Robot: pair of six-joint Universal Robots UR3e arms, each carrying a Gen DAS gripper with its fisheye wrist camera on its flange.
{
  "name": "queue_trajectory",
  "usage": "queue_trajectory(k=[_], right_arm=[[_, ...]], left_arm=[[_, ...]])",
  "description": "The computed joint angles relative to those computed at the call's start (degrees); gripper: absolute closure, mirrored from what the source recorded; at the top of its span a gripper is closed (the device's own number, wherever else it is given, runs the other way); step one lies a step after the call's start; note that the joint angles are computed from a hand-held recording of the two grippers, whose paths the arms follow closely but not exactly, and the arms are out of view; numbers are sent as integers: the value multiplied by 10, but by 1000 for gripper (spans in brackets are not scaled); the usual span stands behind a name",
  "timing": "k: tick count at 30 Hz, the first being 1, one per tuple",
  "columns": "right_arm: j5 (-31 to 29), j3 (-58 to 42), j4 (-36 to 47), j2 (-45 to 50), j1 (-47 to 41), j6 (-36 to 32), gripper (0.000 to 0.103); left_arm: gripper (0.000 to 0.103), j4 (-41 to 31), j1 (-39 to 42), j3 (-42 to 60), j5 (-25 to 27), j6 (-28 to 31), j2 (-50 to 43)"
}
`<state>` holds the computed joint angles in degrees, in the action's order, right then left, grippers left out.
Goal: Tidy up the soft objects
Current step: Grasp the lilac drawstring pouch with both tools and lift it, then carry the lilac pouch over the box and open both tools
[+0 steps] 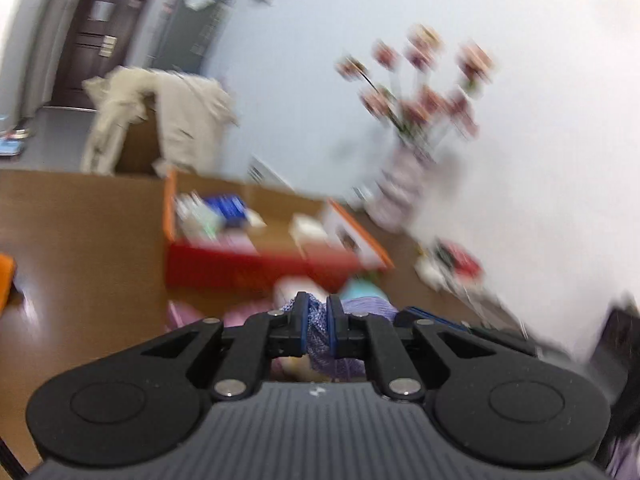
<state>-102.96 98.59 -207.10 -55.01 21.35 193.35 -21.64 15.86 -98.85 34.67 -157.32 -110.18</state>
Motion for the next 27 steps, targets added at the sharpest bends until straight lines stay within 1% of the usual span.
queue_trajectory(k=[2, 3, 4, 5, 6, 7, 8, 9, 10, 11, 12, 13, 14, 15, 16, 17, 18, 19, 20, 21, 22, 23, 24, 25, 26, 27], right_arm=[[6, 88, 10, -49, 17, -6, 95], [3, 124, 21, -67, 28, -1, 95], [-2, 151, 37, -80, 39, 12, 95], [-3, 170, 51, -88, 47, 24, 95], [-5, 192, 64, -97, 58, 38, 95], [-7, 209, 70, -104, 67, 48, 90], [-20, 225, 63, -105, 81, 62, 88], [-41, 243, 42, -105, 94, 80, 78], [-38, 261, 21, -110, 93, 93, 63], [-30, 273, -6, -109, 86, 106, 56], [-26, 282, -37, -105, 77, 125, 45], [-22, 285, -48, -102, 66, 142, 40], [-20, 278, -34, -104, 58, 156, 39], [-29, 268, -28, -95, 63, 161, 40], [-31, 258, -27, -85, 63, 156, 43], [-33, 247, -12, -77, 62, 156, 45], [-30, 242, -9, -68, 59, 155, 48], [-24, 244, -30, -56, 58, 154, 50], [-20, 247, -41, -51, 56, 156, 50], [-13, 247, -44, -46, 54, 153, 52], [-4, 250, -46, -47, 51, 148, 56], [8, 255, -45, -49, 47, 148, 58], [21, 260, -49, -50, 43, 148, 62], [32, 264, -57, -48, 41, 145, 72], [35, 264, -55, -50, 44, 139, 75], [23, 257, -41, -54, 54, 131, 80]], left_arm=[[93, -56, 4, -71, 14, 67, 44], [93, -79, 6, -101, 17, 87, 56], [93, -93, 7, -130, 32, 106, 66], [92, -75, 3, -160, 59, 113, 73], [91, -32, 3, -197, 80, 110, 81], [84, 9, 8, -227, 88, 110, 88], [66, 45, 14, -257, 94, 121, 104], [54, 75, 20, -278, 96, 125, 116], [36, 119, 28, -305, 92, 112, 128], [23, 164, 33, -321, 91, 96, 127], [21, 205, 28, -327, 102, 79, 121], [21, 225, 20, -327, 116, 64, 114], [22, 223, 10, -317, 128, 50, 105], [23, 199, 3, -306, 134, 46, 102], [25, 156, 2, -295, 136, 53, 108], [32, 130, -2, -286, 140, 52, 107], [35, 112, -1, -283, 137, 56, 107], [43, 87, 6, -283, 127, 66, 112], [57, 67, 9, -277, 118, 74, 110], [66, 46, 14, -273, 108, 88, 108], [74, 34, 14, -265, 108, 87, 103], [75, 45, 12, -269, 108, 83, 99], [76, 54, 9, -270, 108, 82, 94], [78, 56, 9, -271, 107, 84, 95], [81, 52, 9, -271, 105, 86, 97], [82, 49, 8, -270, 102, 86, 99]])
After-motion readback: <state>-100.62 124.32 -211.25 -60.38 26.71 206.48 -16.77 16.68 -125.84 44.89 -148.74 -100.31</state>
